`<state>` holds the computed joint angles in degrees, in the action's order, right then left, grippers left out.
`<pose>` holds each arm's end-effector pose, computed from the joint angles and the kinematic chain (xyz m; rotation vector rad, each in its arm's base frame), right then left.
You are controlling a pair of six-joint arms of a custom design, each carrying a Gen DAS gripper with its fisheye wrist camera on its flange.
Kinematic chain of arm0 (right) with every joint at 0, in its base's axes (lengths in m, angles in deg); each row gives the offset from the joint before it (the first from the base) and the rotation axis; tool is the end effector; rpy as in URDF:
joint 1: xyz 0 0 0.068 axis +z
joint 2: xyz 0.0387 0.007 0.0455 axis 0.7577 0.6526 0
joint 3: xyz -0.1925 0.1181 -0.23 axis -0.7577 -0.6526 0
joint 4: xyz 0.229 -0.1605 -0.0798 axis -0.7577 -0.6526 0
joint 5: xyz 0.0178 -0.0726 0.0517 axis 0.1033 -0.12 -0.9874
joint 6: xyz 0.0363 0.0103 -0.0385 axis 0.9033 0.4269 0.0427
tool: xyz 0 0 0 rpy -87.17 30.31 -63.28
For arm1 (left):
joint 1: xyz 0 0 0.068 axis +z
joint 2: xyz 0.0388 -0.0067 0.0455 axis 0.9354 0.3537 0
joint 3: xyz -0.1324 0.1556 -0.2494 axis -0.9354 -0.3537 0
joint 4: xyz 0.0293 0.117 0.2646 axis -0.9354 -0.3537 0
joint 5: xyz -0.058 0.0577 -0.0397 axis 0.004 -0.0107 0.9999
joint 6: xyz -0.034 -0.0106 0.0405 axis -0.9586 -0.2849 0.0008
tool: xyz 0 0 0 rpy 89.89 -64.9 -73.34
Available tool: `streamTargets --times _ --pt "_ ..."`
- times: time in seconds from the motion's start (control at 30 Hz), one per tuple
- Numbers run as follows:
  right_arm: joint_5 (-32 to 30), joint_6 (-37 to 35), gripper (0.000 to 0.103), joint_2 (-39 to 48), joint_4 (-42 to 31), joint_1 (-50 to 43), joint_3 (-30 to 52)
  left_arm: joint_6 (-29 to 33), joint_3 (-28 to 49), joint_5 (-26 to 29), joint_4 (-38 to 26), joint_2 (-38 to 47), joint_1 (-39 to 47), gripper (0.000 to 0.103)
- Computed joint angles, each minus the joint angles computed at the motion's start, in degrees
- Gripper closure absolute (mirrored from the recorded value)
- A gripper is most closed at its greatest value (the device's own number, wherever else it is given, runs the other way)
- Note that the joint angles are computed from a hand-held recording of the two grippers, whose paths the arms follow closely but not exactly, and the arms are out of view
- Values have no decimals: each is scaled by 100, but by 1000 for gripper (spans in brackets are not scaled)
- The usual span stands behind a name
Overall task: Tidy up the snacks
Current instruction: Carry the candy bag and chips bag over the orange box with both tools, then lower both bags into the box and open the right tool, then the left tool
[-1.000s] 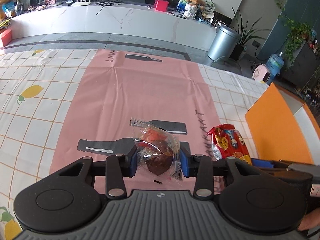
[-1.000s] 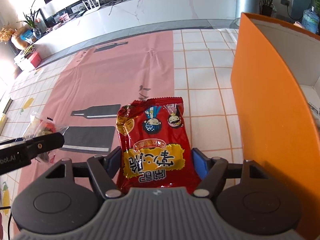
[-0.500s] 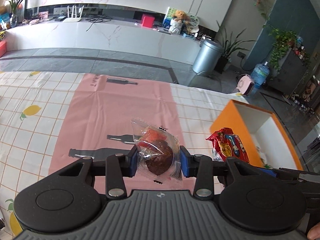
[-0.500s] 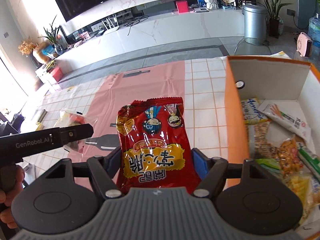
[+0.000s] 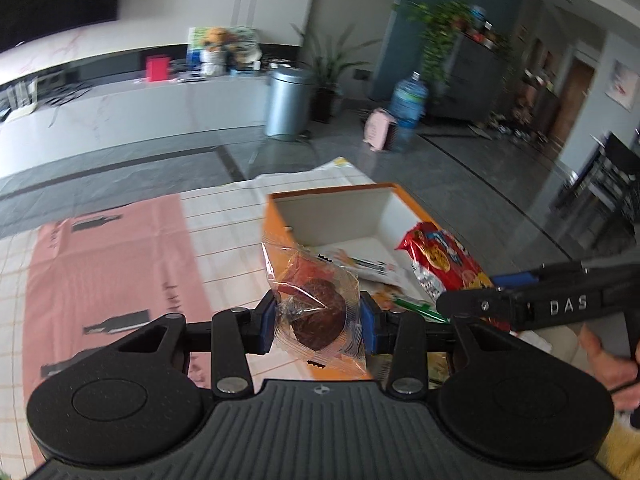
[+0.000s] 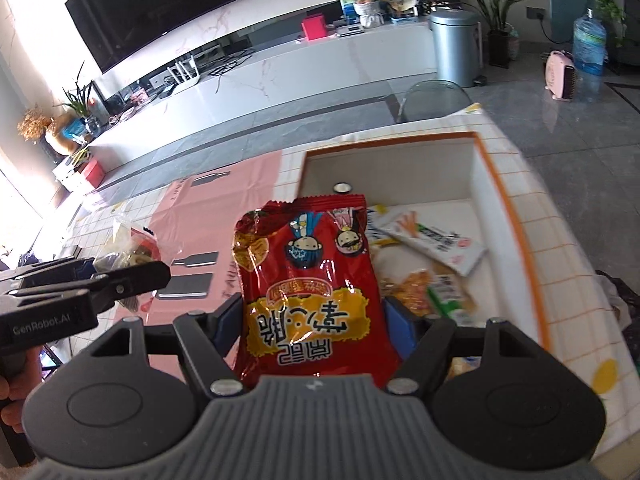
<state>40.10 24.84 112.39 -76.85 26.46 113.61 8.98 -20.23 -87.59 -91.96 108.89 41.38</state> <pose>0.1950 -0.0603 0.2312 -0.2297 2.4827 0.4847 0.1737 -0.0907 0.2132 0.2361 2.3127 -0.3520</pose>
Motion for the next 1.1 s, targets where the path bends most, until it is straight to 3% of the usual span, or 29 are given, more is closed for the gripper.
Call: streamTargets --times 0.2,0.47,0.7,0.87,1.1 --pt "-174 -1179 33 469 -580 -918 500 194 565 -321 319 1202 -906 57" --pt "-104 -1866 33 1381 -289 -1242 829 848 1154 -460 625 2717 -1229 57" --pt "57 -1744 33 2453 -25 -702 1401 1432 1703 -649 479 3642 -1057 57" --pt "564 -1502 33 2986 534 0 1563 1721 1985 -603 442 3995 -815 57" --pt "1181 -2084 32 3433 964 653 1718 2311 2352 -607 273 4391 -551 57"
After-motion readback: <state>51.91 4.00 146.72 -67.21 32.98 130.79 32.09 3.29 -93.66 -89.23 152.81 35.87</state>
